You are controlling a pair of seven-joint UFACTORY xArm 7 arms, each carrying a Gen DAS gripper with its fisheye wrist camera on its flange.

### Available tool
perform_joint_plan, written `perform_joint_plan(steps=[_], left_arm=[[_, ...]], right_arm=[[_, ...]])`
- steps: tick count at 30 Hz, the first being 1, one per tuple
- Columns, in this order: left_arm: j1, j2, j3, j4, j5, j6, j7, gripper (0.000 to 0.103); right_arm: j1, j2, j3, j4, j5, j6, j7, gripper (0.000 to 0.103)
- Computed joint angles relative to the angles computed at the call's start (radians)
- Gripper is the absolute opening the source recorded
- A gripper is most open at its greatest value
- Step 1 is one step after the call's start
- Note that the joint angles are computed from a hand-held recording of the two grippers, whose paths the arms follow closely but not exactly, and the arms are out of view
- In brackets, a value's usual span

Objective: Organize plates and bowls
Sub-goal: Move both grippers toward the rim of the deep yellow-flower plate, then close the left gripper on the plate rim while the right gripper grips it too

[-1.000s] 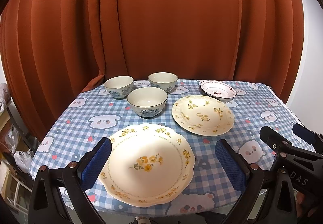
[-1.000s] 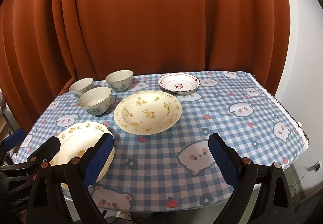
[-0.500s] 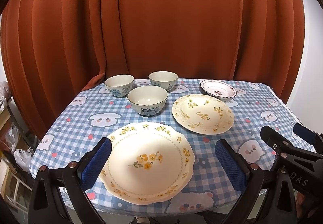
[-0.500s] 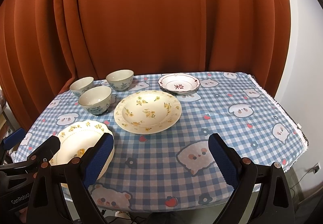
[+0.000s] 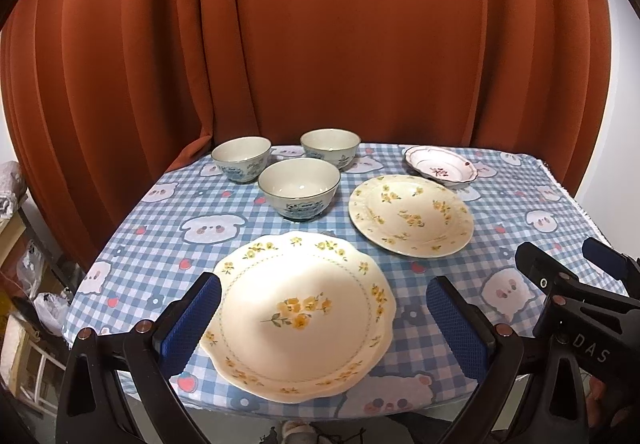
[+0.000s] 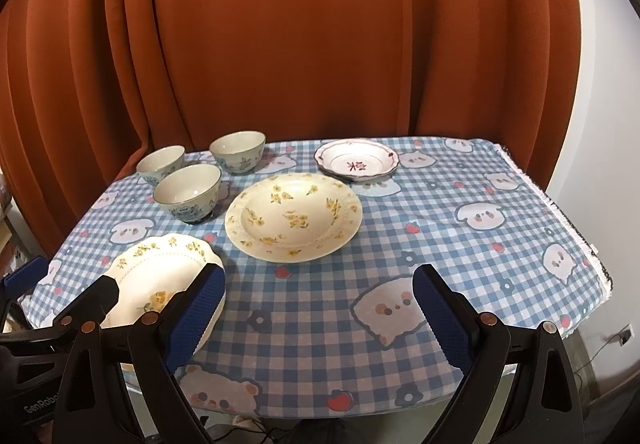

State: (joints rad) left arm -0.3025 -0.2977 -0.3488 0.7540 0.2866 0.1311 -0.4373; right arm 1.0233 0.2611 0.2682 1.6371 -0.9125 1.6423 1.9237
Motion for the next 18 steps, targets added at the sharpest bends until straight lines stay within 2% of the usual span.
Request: perform_joint_plan(steps=[9,18], left_arm=[[-0.027,0.131,0.081,0.108,-0.045,0.065,0.072,0.102],[-0.05,0.315,0.156,0.287,-0.131,0.206,0.204,0.099]], right_arm=[[-0.053,0.069,-0.044,0.06,0.052,-0.111,-0.082,0.097],[-0.102,0.192,-0.117,0.17,0.162,-0.245,-0.164,0.097]])
